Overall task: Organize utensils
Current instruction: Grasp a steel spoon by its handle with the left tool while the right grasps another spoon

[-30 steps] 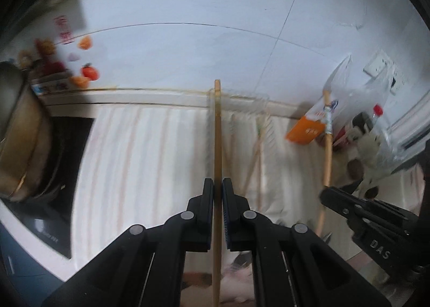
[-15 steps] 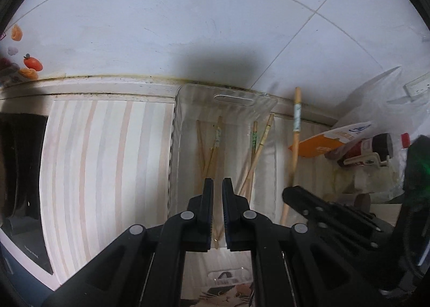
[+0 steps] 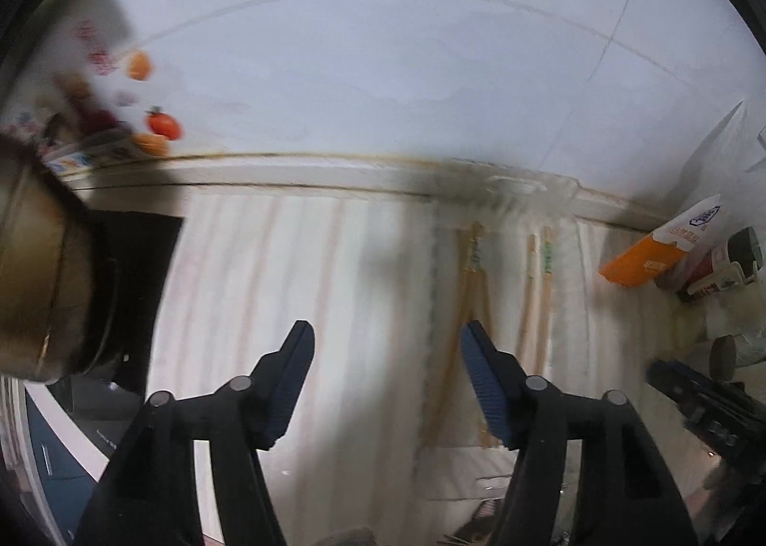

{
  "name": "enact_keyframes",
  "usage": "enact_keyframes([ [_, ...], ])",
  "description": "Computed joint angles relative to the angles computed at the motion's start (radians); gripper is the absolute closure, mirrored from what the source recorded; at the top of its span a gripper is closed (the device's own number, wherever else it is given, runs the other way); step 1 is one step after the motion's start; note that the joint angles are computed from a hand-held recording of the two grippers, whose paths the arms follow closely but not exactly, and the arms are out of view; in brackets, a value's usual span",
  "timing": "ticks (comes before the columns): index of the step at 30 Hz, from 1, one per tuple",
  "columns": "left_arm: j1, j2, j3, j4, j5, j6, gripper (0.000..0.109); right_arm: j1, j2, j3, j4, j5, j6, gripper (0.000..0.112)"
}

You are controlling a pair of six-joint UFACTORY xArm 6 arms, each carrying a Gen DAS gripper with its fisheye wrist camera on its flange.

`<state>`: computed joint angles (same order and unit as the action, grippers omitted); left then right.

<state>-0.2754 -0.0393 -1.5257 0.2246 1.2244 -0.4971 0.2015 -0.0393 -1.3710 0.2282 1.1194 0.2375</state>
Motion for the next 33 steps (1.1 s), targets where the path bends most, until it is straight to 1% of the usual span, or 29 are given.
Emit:
enact_keyframes([
  [1, -0.005, -0.042, 0.048, 0.031, -0.024, -0.024, 0.025, -0.009, -0.042, 0.043, -0.003, -0.009, -0.001, 0.071],
  [2, -0.008, -0.069, 0.078, 0.048, -0.04, -0.037, 0.01, -0.014, -0.085, 0.087, -0.015, -0.021, 0.008, 0.069],
  [3, -0.012, -0.099, 0.111, 0.066, -0.059, -0.052, 0.006, -0.019, -0.122, 0.125, -0.024, -0.029, 0.017, 0.066],
  [4, -0.018, -0.141, 0.16, 0.085, -0.089, -0.064, 0.006, -0.028, -0.166, 0.171, -0.024, -0.043, 0.02, 0.064],
  [5, -0.025, -0.166, 0.187, 0.092, -0.095, -0.06, 0.006, -0.035, -0.212, 0.22, -0.025, -0.06, 0.02, 0.064],
  [7, -0.047, -0.209, 0.228, 0.119, -0.079, -0.076, 0.006, -0.053, -0.305, 0.314, -0.043, -0.079, 0.019, 0.056],
  [9, -0.069, -0.241, 0.263, 0.114, -0.07, -0.086, 0.006, -0.072, -0.369, 0.377, -0.04, -0.061, 0.016, 0.056],
  [10, -0.095, -0.274, 0.298, 0.111, -0.058, -0.097, 0.006, -0.092, -0.414, 0.423, -0.024, -0.04, 0.017, 0.056],
  [12, -0.134, -0.307, 0.339, 0.078, -0.037, -0.109, 0.006, -0.124, -0.483, 0.496, -0.003, -0.012, 0.015, 0.056],
  [15, -0.204, -0.351, 0.418, -0.016, -0.027, -0.115, 0.006, -0.185, -0.58, 0.598, 0.005, 0.031, 0.013, 0.056],
  [17, -0.257, -0.33, 0.45, -0.1, -0.026, -0.101, 0.006, -0.236, -0.626, 0.653, 0.023, 0.055, -0.002, 0.056],
  [18, -0.27, -0.314, 0.452, -0.129, -0.025, -0.09, 0.008, -0.263, -0.646, 0.679, 0.023, 0.066, -0.008, 0.056],
  [20, -0.31, -0.249, 0.45, -0.206, -0.039, -0.047, 0.013, -0.308, -0.67, 0.717, 0.025, 0.073, -0.024, 0.057],
  [21, -0.321, -0.222, 0.438, -0.222, -0.036, -0.039, 0.018, -0.321, -0.674, 0.727, 0.022, 0.074, -0.027, 0.059],
  [23, -0.349, -0.149, 0.414, -0.266, -0.049, -0.007, 0.023, -0.357, -0.686, 0.748, 0.028, 0.077, -0.044, 0.061],
  [24, -0.364, -0.118, 0.401, -0.265, -0.049, -0.005, 0.033, -0.371, -0.691, 0.756, 0.029, 0.077, -0.05, 0.061],
  [25, -0.373, -0.099, 0.395, -0.266, -0.052, -0.003, 0.037, -0.384, -0.699, 0.764, 0.03, 0.079, -0.058, 0.061],
  [26, -0.383, -0.065, 0.379, -0.273, -0.051, 0.001, 0.046, -0.4, -0.706, 0.773, 0.035, 0.079, -0.069, 0.061],
  [27, -0.389, -0.044, 0.367, -0.27, -0.047, -0.001, 0.059, -0.413, -0.712, 0.78, 0.038, 0.078, -0.078, 0.061],
  [28, -0.394, -0.029, 0.358, -0.268, -0.044, -0.002, 0.064, -0.428, -0.722, 0.79, 0.04, 0.081, -0.09, 0.061],
  [29, -0.406, -0.018, 0.347, -0.243, -0.048, -0.014, 0.067, -0.433, -0.721, 0.789, 0.042, 0.082, -0.091, 0.061],
  [30, -0.417, -0.007, 0.337, -0.223, -0.053, -0.011, 0.078, -0.44, -0.721, 0.793, 0.048, 0.081, -0.097, 0.061],
  [31, -0.428, 0.006, 0.321, -0.19, -0.042, -0.017, 0.084, -0.441, -0.718, 0.792, 0.052, 0.08, -0.097, 0.061],
  [32, -0.431, 0.008, 0.32, -0.18, -0.045, -0.016, 0.098, -0.447, -0.715, 0.793, 0.06, 0.081, -0.103, 0.061],
  [33, -0.428, 0.007, 0.323, -0.186, -0.051, -0.009, 0.104, -0.447, -0.713, 0.794, 0.072, 0.082, -0.107, 0.061],
])
